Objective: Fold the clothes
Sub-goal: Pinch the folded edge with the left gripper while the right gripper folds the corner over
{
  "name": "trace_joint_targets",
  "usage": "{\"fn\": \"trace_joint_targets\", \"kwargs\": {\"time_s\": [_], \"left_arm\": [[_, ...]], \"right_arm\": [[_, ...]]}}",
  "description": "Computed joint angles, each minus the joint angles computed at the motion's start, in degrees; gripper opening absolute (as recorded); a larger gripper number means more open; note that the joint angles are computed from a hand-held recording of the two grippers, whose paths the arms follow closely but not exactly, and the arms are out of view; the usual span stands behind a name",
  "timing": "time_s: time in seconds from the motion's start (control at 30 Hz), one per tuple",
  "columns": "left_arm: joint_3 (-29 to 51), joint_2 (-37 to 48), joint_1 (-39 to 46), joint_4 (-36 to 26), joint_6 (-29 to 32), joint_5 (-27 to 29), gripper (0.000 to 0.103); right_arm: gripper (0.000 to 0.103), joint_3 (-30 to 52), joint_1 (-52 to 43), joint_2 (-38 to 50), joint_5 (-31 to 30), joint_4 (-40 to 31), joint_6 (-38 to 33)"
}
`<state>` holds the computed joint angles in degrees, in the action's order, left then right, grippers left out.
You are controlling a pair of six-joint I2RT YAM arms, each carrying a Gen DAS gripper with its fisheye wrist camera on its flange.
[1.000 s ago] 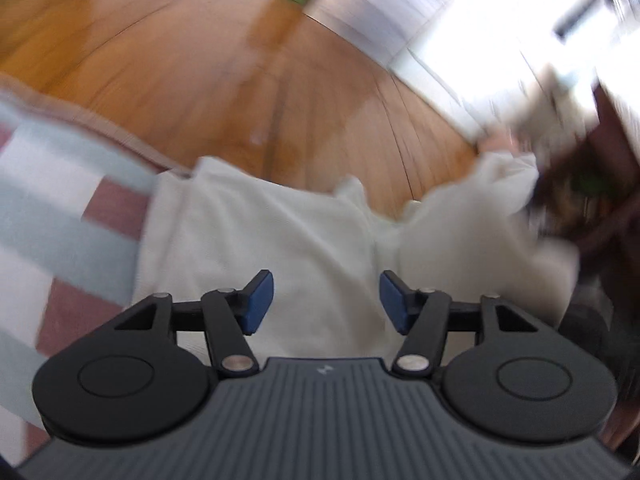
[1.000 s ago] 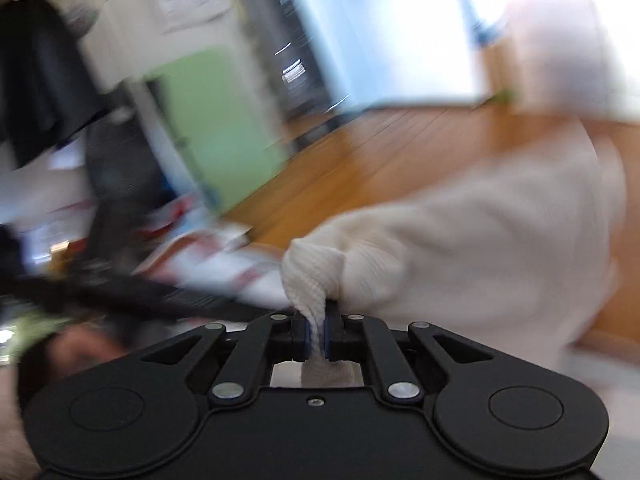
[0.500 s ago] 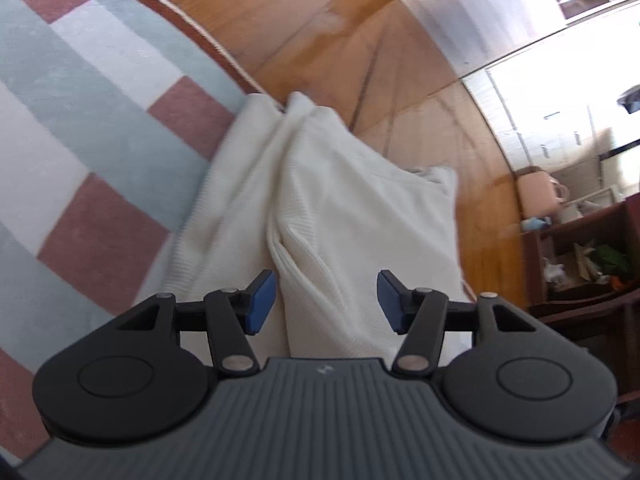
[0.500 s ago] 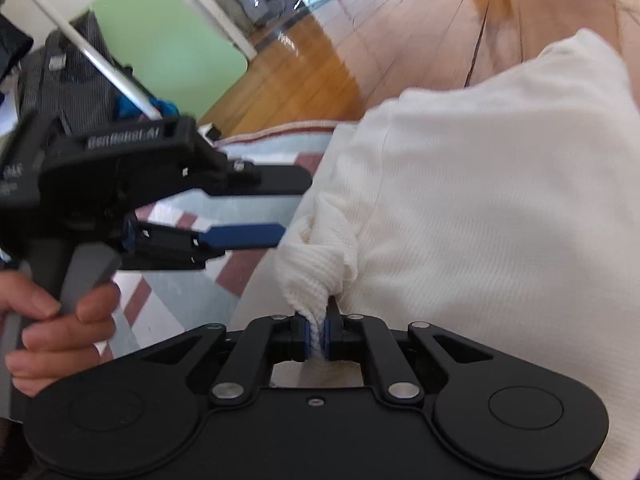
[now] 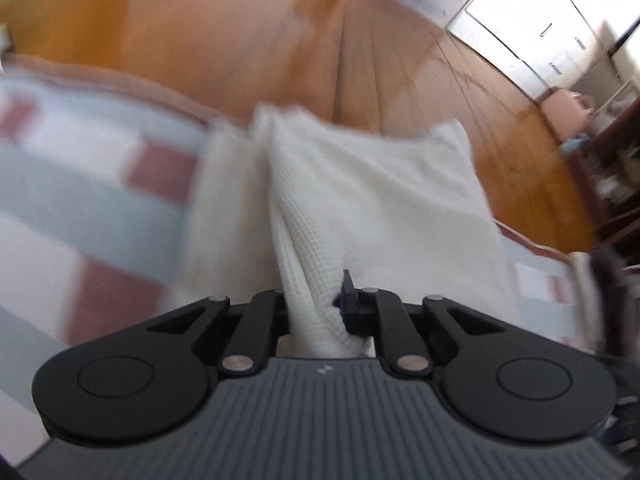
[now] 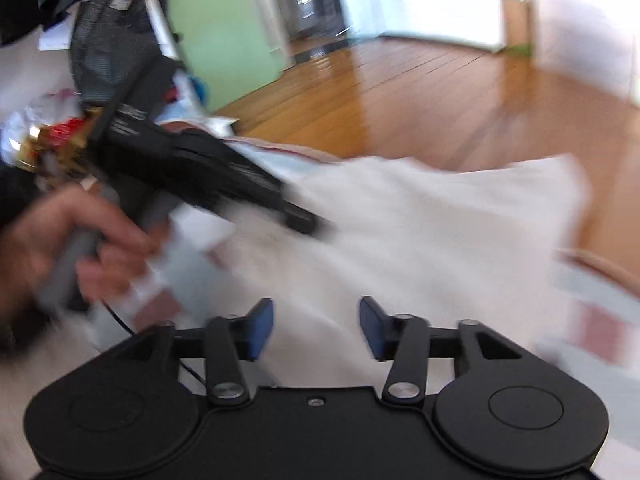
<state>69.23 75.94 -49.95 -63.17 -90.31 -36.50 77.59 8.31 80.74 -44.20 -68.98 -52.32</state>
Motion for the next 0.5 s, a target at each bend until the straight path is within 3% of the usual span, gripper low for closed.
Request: {"fn": "trace_joint_targets", "kwargs": {"time_s": [0.1, 0.27, 0.33, 0.4, 0.43, 0.5], "left_arm": [[3.84, 2.01, -1.78, -8.05, -6.39, -4.63, 0.010], [-0.49, 3.14, 3.46, 0.20, -0.63, 8.74, 0.010], [1.17, 4.69, 3.49, -2.69, 0.21, 8.22, 0.010], [3.43, 5.83, 3.01, -6.16, 0.64, 5.39, 0.010], [3.29, 5.41, 2.76, -6.42, 0.53, 4.80, 0.011], [1.85, 3.56, 1.95, -5.35, -0.14, 4.18, 0.010]], "right_arm": [[0.055, -1.19, -11.16, -2.11, 3.78, -4.29, -12.62], [0.055, -6.49, -17.29, -4.26, 7.97, -5.96, -19.69], [0.055, -9.10, -16.87, -6.01, 8.87, -5.43, -20.31], [0.060, -12.39, -12.06, -8.40, 10.41, -0.64, -16.84], [0.065, -15.41, -8.72, -11.17, 12.20, 3.98, -13.99], [0.065, -23.96, 1.74, -18.82, 19.76, 16.94, -6.57]]}}
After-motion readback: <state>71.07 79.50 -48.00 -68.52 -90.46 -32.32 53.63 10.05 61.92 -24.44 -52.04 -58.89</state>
